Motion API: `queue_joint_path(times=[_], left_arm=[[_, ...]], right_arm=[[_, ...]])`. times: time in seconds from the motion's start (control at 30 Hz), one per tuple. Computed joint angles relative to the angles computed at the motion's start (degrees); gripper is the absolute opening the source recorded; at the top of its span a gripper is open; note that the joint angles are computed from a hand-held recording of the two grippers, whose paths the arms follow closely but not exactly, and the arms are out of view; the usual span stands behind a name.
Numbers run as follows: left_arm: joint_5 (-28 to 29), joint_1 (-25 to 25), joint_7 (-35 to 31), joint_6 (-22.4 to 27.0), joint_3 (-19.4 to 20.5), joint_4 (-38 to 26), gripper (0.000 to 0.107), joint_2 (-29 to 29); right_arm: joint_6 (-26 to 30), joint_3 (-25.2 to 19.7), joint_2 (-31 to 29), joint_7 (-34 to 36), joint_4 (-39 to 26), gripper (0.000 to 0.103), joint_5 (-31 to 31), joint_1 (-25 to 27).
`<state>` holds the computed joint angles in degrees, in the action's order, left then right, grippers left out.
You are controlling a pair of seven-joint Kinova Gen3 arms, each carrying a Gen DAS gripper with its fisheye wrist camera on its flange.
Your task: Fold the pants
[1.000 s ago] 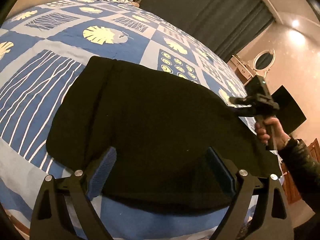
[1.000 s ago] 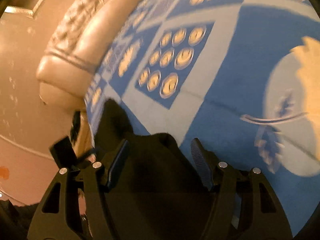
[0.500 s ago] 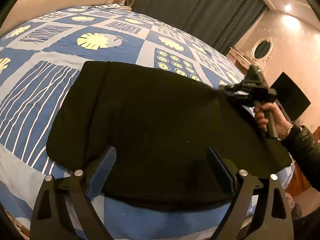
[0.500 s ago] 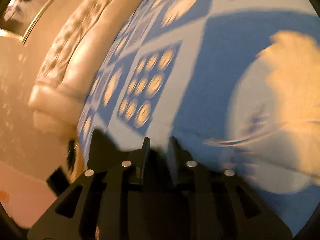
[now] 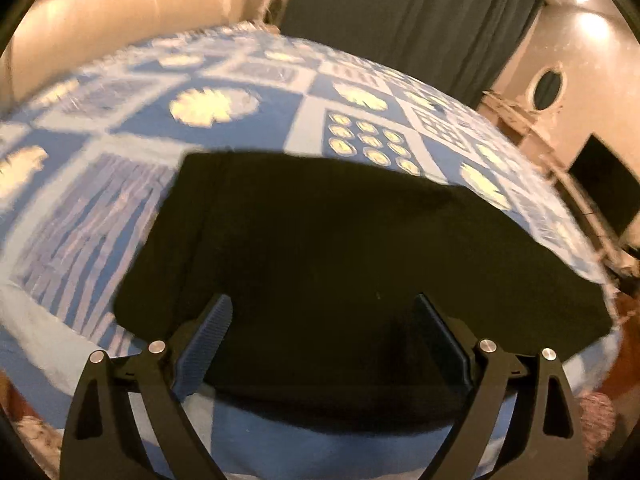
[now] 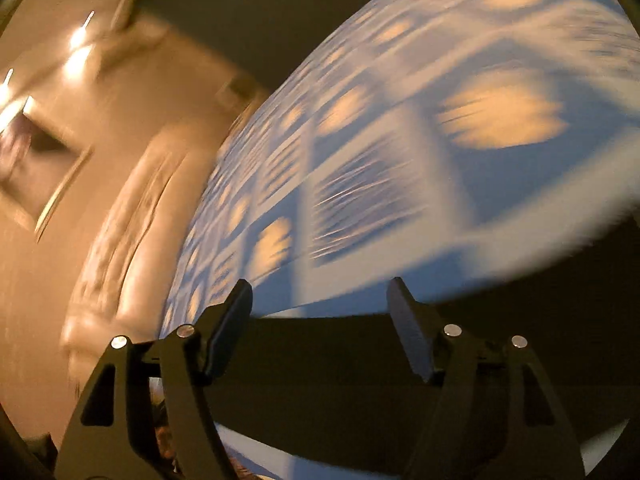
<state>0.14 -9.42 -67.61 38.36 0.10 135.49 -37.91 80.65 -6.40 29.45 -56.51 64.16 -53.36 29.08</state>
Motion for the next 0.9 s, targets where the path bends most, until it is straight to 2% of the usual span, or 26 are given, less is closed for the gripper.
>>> queue_joint_path(times=[0.03, 0.1, 0.17, 0.27, 0.4, 0.5, 0.63, 0.73, 0.8, 0.83, 0.9], left_arm=[[-0.3, -1.55, 0.88, 0.52, 2.27, -0.8, 0.091, 0.05], [-0.5, -1.48, 1.14, 1.71, 3.99, -2.64, 0.091, 0.15], [-0.5, -0.85, 2.6, 2.62, 5.37, -4.73, 0.091, 1.08], [0.92, 0.33, 4.48, 2.04, 5.85, -6.3, 0.091, 2.43], [2.67, 1.41, 8.23, 0.33, 8.51, -8.09, 0.091, 4.35], [3.03, 2.07, 11.25, -0.93, 10.68, -8.7, 0.091, 4.81], [4.19, 3.97, 14.18, -3.48, 11.14, -8.03, 0.091, 5.3], [3.86, 4.6, 15.72, -3.26, 11.87, -7.75, 0.091, 5.59], [3.56, 4.95, 16.48, -3.22, 11.82, -7.4, 0.091, 5.63], [3.55, 5.07, 16.91, -3.2, 11.62, -7.22, 0.091, 5.57], [3.62, 5.15, 17.97, -2.96, 11.47, -6.98, 0.091, 5.07]], right_arm=[[-0.43, 1.52, -0.19, -0.05, 0.13, 0.07, -0.16, 1.86], [0.07, 5.62, 1.22, -0.85, -1.92, 0.07, -1.82, 6.31], [0.9, 6.71, 3.87, -3.17, -5.39, 0.07, -0.92, 9.93], [4.53, 3.93, 8.88, -7.13, -10.64, 0.07, 3.06, 13.72], [8.09, 0.91, 12.11, -7.11, -10.88, 0.07, 5.51, 14.11], [10.17, -1.73, 14.06, -7.05, -8.93, 0.07, 2.9, 14.73], [10.16, -1.93, 13.92, -7.16, -7.04, 0.07, 1.39, 14.13], [10.38, -1.63, 14.4, -8.09, -7.79, 0.07, 1.3, 13.68], [10.27, -1.39, 14.36, -8.16, -8.46, 0.055, 2.26, 12.84], [10.66, -1.35, 14.57, -8.06, -8.7, 0.034, 3.0, 12.34], [10.85, -1.27, 14.7, -8.31, -8.23, 0.028, 4.14, 11.25]])
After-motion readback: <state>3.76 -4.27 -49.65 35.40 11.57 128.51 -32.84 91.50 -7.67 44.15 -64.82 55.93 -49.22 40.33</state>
